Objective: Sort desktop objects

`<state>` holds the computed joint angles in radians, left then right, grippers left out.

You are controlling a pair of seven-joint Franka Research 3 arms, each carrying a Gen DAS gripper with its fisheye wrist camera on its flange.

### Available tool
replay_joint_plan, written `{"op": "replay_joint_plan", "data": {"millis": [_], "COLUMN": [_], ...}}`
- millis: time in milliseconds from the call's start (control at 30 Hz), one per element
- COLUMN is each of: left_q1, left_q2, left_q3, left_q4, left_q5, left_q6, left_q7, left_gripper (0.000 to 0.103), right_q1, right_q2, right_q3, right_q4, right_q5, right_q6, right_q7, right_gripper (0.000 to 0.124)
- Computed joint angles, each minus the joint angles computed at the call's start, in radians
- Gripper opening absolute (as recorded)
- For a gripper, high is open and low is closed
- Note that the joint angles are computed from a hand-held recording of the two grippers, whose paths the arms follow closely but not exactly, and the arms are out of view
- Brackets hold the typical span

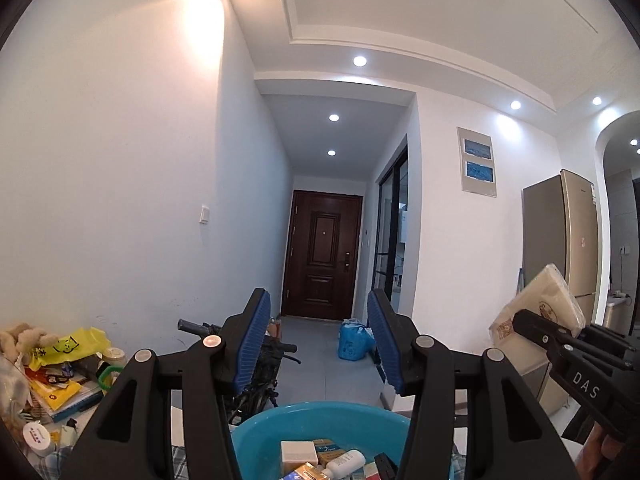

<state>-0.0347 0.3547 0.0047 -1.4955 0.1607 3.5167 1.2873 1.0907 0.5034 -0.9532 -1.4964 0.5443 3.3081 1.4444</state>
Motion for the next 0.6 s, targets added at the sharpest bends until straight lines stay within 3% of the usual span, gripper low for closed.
{"op": "replay_joint_plan", "data": {"millis": [67,100,167,267,333,400,433,500,600], "left_q1": [0.006,-0.028,-0.080,-0.034,-0.036,-0.060,-0.059,-0.018,0.042], "left_q2": [0.003,0.007,0.019,0.042,0.066,0.101,0.125,0.174,0.268], "left_q3": [-0.002,0.032,0.082,0.026,0.024,0.053,0.050,-0.010,-0.122], "left_q4": [0.004,0.008,0.019,0.055,0.093,0.147,0.183,0.258,0.400], "left_q5": [0.000,-0.033,-0.091,-0.049,-0.032,-0.019,-0.003,0.031,0.058], "left_q6": [-0.001,-0.005,-0.017,-0.065,-0.113,-0.173,-0.213,-0.287,-0.428], "left_q7": [-0.007,0.021,0.072,0.050,0.039,0.028,0.022,0.023,0.067], "left_gripper": [0.052,0.052,0.052,0.052,0.052,0.052,0.052,0.052,0.052], "right_q1": [-0.031,-0.053,-0.047,-0.077,-0.088,-0.108,-0.146,-0.264,-0.372], "right_q2": [-0.016,-0.021,-0.018,-0.028,-0.012,0.013,0.016,0.037,0.105], "right_q3": [0.046,0.073,0.065,0.107,0.107,0.103,0.138,0.258,0.337], "right_q4": [0.001,0.007,0.007,0.011,0.030,0.067,0.094,0.169,0.292], "right_q5": [-0.008,-0.018,-0.015,-0.020,-0.011,-0.024,-0.039,-0.039,-0.053], "right_q6": [-0.001,0.003,0.002,0.012,-0.004,-0.073,-0.121,-0.192,-0.317], "right_q7": [-0.013,-0.017,-0.016,-0.032,-0.029,0.003,0.009,0.011,0.043], "right_gripper": [0.012,0.012,0.012,0.012,0.012,0.012,0.012,0.012,0.012]}}
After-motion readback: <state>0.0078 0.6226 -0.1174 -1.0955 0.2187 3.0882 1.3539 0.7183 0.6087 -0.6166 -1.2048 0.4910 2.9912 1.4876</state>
